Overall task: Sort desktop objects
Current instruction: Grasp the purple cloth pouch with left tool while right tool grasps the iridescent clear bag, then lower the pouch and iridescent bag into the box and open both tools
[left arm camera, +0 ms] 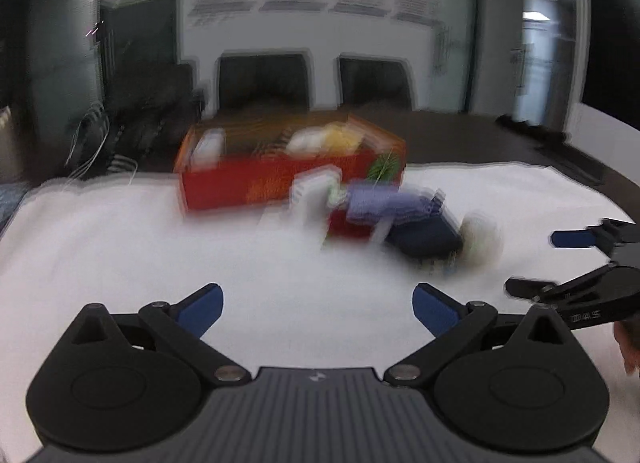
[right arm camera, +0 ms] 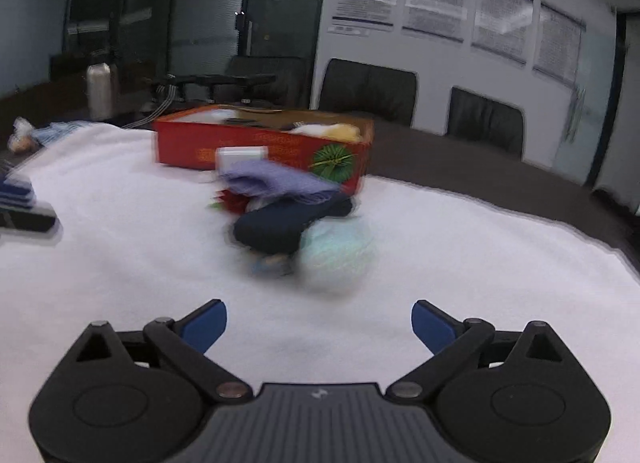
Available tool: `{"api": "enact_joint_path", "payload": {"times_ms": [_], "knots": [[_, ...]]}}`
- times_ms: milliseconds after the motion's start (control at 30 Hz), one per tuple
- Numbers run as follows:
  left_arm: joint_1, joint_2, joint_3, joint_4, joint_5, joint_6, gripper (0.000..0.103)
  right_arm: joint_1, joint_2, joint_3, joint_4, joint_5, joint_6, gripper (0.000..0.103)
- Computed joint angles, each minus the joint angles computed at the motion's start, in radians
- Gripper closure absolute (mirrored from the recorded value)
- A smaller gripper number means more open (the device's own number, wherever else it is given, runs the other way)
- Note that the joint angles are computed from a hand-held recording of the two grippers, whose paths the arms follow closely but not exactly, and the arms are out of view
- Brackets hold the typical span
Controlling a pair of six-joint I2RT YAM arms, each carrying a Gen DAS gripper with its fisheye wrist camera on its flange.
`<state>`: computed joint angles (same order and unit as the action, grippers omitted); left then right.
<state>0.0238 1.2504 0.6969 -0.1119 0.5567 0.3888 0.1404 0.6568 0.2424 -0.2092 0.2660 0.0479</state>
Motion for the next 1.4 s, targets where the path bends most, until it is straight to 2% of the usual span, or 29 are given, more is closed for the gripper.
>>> {"api": "enact_joint_path", "payload": {"times_ms": [67, 167, 233, 267, 333, 367, 400, 467, 500, 600, 733, 833, 900, 1000, 1100, 1233, 1333, 1400], "knots": [[-0.052, 0.116, 0.1, 0.023, 0.053, 0.005, 0.0, -0.151, 0.136, 0.039, 0.104, -0.126, -0.082, 0.013], [-0.166, 0.317, 0.303, -0.061, 0.031, -0.036, 0.0, -0.318, 0.382, 0.121, 0.228, -0.349, -0.094, 0.021], [-0.251, 0.413, 0.381, -0.046, -0.056, -0.096, 0.0, -0.348, 0.492, 0.154, 0.277, -0.405, -0.061, 0.031], [-0.294, 0.445, 0.391, 0.004, -0.124, -0.113, 0.0, -0.358, 0.539, 0.164, 0.305, -0.425, -0.045, 0.034], [-0.358, 0.489, 0.385, 0.107, -0.263, -0.14, 0.001, -0.377, 0.584, 0.158, 0.349, -0.477, -0.029, 0.05], [-0.374, 0.525, 0.417, 0.106, -0.296, -0.161, 0.006, -0.392, 0.598, 0.155, 0.362, -0.516, -0.025, 0.053], [-0.375, 0.559, 0.457, 0.073, -0.289, -0.19, 0.014, -0.397, 0.596, 0.143, 0.382, -0.529, -0.016, 0.053], [-0.357, 0.612, 0.54, -0.028, -0.235, -0.22, 0.083, -0.422, 0.589, 0.124, 0.411, -0.561, -0.004, 0.057], [-0.35, 0.628, 0.57, -0.07, -0.224, -0.233, 0.087, -0.434, 0.589, 0.117, 0.427, -0.575, 0.01, 0.058], [-0.334, 0.62, 0.578, -0.072, -0.182, -0.235, 0.092, -0.459, 0.577, 0.092, 0.459, -0.592, 0.042, 0.06], [-0.314, 0.509, 0.543, -0.063, -0.091, -0.227, 0.094, -0.45, 0.514, 0.041, 0.513, -0.557, 0.052, 0.06], [-0.28, 0.417, 0.555, -0.071, -0.019, -0.259, 0.094, -0.463, 0.471, 0.006, 0.567, -0.573, 0.064, 0.06], [-0.264, 0.385, 0.592, -0.071, -0.007, -0.278, 0.094, -0.478, 0.43, -0.009, 0.59, -0.599, 0.069, 0.06], [-0.235, 0.388, 0.687, -0.077, -0.018, -0.291, 0.093, -0.451, 0.366, 0.071, 0.464, -0.56, 0.056, 0.06], [-0.221, 0.482, 0.841, -0.144, -0.06, -0.304, 0.093, -0.409, 0.446, 0.29, 0.281, -0.519, 0.011, 0.06], [-0.216, 0.696, 1.079, -0.287, -0.127, -0.278, 0.093, -0.371, 0.715, 0.683, 0.095, -0.536, 0.012, 0.06], [-0.217, 0.91, 1.306, -0.404, -0.209, -0.353, 0.093, -0.31, 0.967, 1.013, -0.067, -0.471, 0.015, 0.059], [-0.223, 1.003, 1.385, -0.415, -0.251, -0.399, 0.093, -0.266, 1.125, 1.208, -0.156, -0.378, -0.006, 0.059]]}}
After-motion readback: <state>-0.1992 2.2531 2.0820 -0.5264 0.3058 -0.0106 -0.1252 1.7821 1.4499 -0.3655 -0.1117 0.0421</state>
